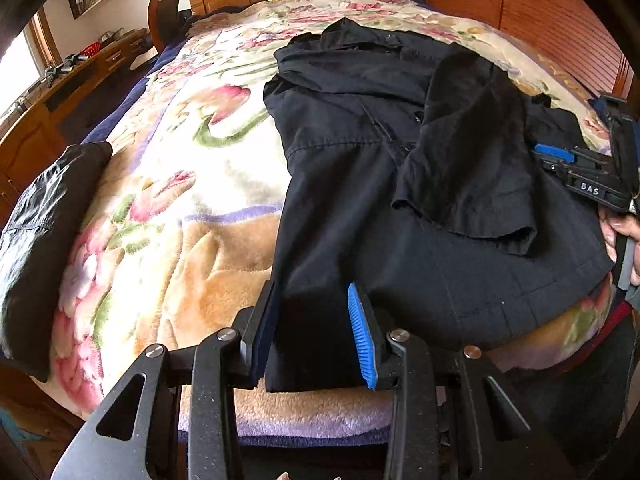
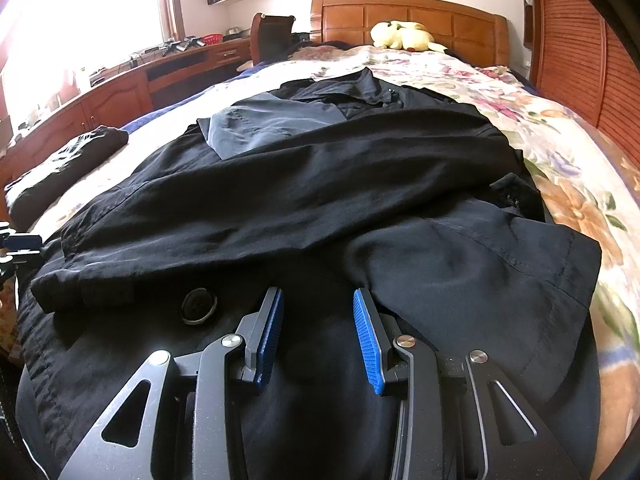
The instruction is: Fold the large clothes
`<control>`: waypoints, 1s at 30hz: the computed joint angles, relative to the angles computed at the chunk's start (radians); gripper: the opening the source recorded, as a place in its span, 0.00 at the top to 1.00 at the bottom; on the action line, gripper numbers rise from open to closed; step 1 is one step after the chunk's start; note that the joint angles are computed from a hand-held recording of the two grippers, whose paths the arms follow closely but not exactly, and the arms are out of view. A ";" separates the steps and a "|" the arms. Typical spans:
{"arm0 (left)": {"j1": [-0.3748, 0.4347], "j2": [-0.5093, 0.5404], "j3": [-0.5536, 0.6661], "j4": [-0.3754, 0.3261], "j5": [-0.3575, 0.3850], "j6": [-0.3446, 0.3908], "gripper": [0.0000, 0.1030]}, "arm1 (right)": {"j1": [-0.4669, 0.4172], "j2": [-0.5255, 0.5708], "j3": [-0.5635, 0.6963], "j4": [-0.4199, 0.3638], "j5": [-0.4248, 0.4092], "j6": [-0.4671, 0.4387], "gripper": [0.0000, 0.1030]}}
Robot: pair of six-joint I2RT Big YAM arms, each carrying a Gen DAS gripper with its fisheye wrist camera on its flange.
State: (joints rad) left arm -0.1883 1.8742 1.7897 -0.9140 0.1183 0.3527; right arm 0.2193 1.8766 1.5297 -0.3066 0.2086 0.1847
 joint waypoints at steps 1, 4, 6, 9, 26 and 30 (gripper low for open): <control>0.001 -0.001 -0.003 0.003 0.000 -0.003 0.64 | 0.001 -0.001 -0.002 0.001 0.004 -0.004 0.64; 0.008 -0.012 -0.019 0.012 0.015 -0.008 0.64 | -0.002 -0.001 0.000 -0.006 0.000 -0.008 0.64; 0.014 -0.020 -0.031 0.021 0.032 -0.007 0.64 | -0.004 -0.003 -0.001 -0.005 -0.006 -0.006 0.64; 0.023 -0.026 -0.043 0.031 0.059 -0.017 0.64 | 0.002 -0.003 0.004 -0.019 0.020 -0.019 0.63; 0.068 -0.108 -0.190 0.146 0.148 -0.053 0.64 | -0.051 -0.294 -0.257 -0.278 0.175 0.066 0.37; 0.070 -0.116 -0.199 0.148 0.141 -0.051 0.64 | -0.091 -0.354 -0.336 -0.239 0.051 0.123 0.37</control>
